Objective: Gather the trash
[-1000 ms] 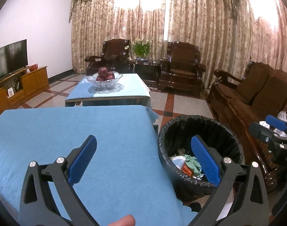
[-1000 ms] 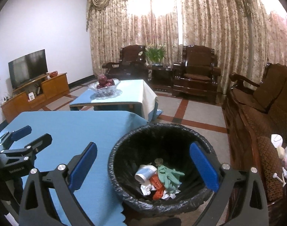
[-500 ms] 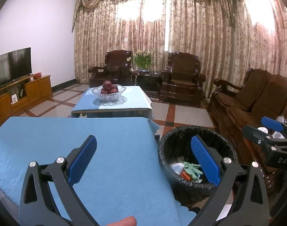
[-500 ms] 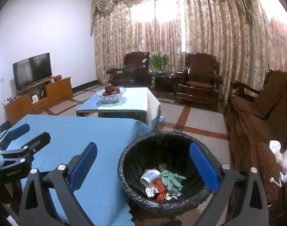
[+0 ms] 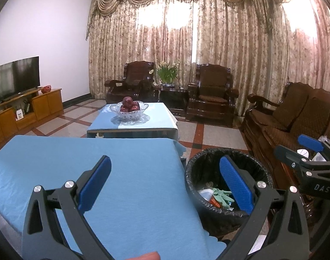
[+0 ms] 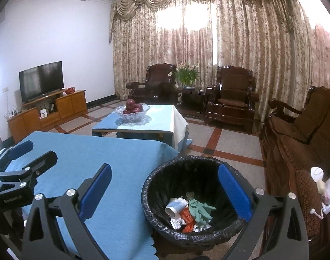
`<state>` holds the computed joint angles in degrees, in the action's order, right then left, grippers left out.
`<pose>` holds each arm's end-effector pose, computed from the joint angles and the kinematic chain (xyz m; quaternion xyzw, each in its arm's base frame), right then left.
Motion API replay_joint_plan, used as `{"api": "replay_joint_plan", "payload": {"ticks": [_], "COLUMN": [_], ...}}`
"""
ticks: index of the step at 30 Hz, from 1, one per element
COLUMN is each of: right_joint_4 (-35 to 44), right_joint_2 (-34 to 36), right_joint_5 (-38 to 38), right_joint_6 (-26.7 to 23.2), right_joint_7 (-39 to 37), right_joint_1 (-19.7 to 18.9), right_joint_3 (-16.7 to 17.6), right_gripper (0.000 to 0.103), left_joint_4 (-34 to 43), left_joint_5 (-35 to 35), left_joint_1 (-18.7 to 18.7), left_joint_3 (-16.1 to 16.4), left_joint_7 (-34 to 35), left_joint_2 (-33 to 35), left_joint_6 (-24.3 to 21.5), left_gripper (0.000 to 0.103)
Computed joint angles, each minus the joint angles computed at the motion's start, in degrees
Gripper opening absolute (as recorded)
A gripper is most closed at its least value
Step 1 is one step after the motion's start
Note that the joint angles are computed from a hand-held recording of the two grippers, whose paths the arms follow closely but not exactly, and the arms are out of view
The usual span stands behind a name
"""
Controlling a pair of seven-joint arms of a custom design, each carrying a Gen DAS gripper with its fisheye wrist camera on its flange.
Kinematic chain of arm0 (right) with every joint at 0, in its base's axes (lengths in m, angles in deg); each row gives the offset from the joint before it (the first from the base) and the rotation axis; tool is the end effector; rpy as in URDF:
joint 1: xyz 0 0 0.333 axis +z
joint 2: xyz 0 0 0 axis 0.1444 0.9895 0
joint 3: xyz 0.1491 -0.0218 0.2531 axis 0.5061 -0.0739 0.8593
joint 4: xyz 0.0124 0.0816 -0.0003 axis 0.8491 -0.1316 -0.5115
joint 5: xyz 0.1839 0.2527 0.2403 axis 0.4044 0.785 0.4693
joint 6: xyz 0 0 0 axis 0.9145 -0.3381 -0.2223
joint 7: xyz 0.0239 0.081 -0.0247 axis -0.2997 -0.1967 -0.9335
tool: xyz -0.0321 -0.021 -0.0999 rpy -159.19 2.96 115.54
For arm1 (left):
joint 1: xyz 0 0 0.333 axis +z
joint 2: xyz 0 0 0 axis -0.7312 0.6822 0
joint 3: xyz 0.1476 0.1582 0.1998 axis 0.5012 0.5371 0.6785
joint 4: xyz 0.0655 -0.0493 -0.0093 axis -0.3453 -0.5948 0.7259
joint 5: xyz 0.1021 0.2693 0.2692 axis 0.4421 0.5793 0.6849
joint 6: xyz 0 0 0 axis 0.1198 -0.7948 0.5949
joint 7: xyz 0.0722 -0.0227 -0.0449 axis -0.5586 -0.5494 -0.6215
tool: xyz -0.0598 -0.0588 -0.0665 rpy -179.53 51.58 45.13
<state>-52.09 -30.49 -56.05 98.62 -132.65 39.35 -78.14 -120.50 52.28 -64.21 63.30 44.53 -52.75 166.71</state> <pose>0.4435 0.4138 0.5359 -0.5922 0.5867 -0.3710 0.4091 0.4383 -0.3669 0.5285 -0.5361 0.6301 -0.4434 0.3450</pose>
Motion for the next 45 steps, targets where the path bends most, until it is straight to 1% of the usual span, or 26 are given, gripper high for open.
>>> {"api": "replay_joint_plan", "payload": {"ticks": [11, 26, 45], "right_joint_4": [0.74, 0.74, 0.81], "right_joint_2": [0.08, 0.2, 0.4], "right_joint_5": [-0.61, -0.78, -0.96], "right_joint_6": [-0.87, -0.99, -0.83], "right_joint_7": [-0.48, -0.32, -0.24], "right_joint_1": [0.31, 0.45, 0.48], "right_joint_3": [0.13, 0.1, -0.03], "right_gripper": [0.097, 0.097, 0.097], "left_joint_4": [-1.37, -1.83, -1.83], "left_joint_5": [-0.8, -1.11, -0.99], "left_joint_1": [0.54, 1.32, 1.45], "left_joint_3": [-0.09, -0.17, -0.27], "left_joint_7": [0.47, 0.89, 0.73], "left_joint_2": [-1.69, -1.97, -1.99], "left_joint_6": [0.07, 0.51, 0.55], "left_gripper": [0.098, 0.098, 0.098]}}
